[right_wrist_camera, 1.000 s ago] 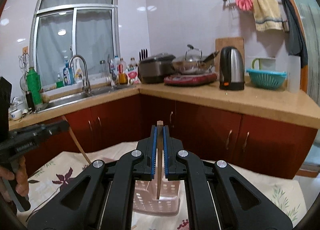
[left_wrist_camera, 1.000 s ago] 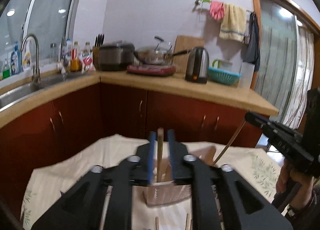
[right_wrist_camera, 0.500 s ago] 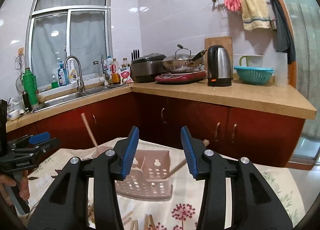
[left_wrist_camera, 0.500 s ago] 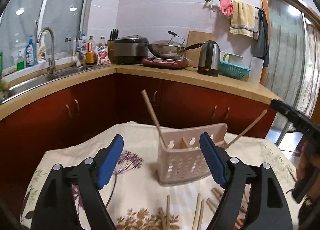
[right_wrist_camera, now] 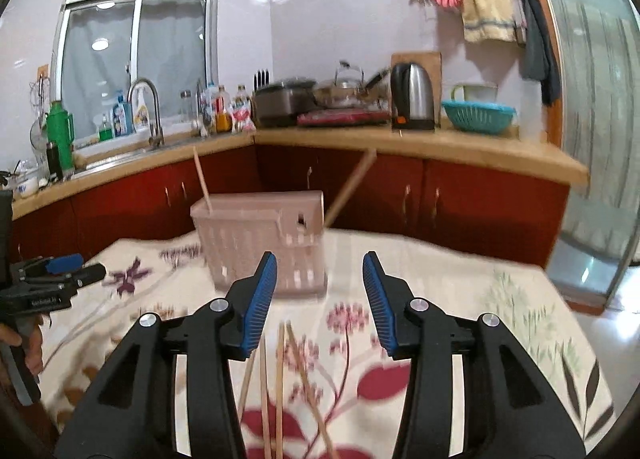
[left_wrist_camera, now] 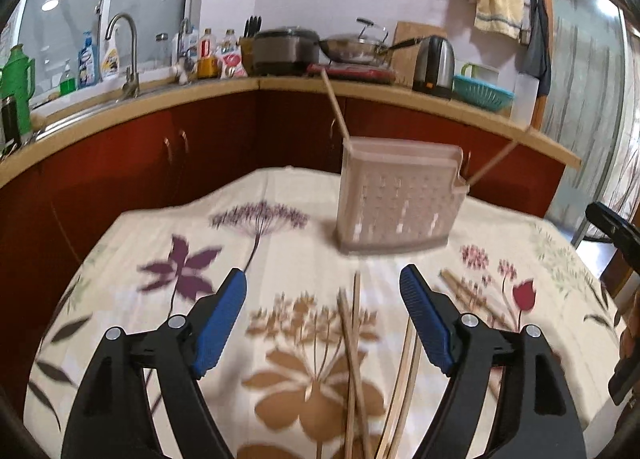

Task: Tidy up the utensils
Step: 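Move both tools back to the chopsticks and close the left tool on one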

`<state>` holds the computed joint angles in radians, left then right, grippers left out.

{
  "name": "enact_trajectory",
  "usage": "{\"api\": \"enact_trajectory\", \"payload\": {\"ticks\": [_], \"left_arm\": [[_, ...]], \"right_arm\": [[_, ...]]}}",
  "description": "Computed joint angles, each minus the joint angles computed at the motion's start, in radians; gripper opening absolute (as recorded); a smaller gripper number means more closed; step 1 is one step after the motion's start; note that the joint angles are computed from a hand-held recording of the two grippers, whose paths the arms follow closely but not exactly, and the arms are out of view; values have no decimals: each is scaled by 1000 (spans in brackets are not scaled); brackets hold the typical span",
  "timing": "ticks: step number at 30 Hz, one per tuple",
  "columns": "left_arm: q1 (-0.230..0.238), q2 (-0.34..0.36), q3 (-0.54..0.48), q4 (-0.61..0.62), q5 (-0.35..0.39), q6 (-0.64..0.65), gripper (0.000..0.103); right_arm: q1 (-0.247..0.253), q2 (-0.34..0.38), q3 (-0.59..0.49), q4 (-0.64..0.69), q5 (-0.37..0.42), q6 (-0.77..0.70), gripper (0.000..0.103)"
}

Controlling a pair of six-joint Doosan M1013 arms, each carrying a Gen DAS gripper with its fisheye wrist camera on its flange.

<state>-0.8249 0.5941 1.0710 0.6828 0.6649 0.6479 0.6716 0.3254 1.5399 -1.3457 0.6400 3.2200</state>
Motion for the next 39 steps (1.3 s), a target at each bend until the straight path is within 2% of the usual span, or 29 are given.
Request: {"api": "enact_trajectory", "payload": {"ticks": [4, 8, 16, 22, 27, 30, 39], "left_arm": [[-17, -19, 57, 7, 20, -19, 77], [-33, -31, 102, -6, 39, -9, 70], [-46, -23, 128, -63, 74, 28, 55], [-49, -9, 129, -119, 89, 77, 39], [-52, -10, 131, -119, 92, 83, 28], [-53, -12, 133, -127, 94, 94, 24], [-54, -44, 174, -195, 77, 135, 24]], "right_arm": [[18, -4, 42, 51, 9, -2, 43], [33, -6, 75, 98, 6, -6, 43], [52, -15, 112, 84, -9, 38, 43], [58, -19, 120, 82, -16, 39, 43], [56, -17, 117, 92, -27, 33, 43], [55, -16, 117, 94, -32, 32, 43], [55, -18, 119, 88, -36, 41, 43]]}}
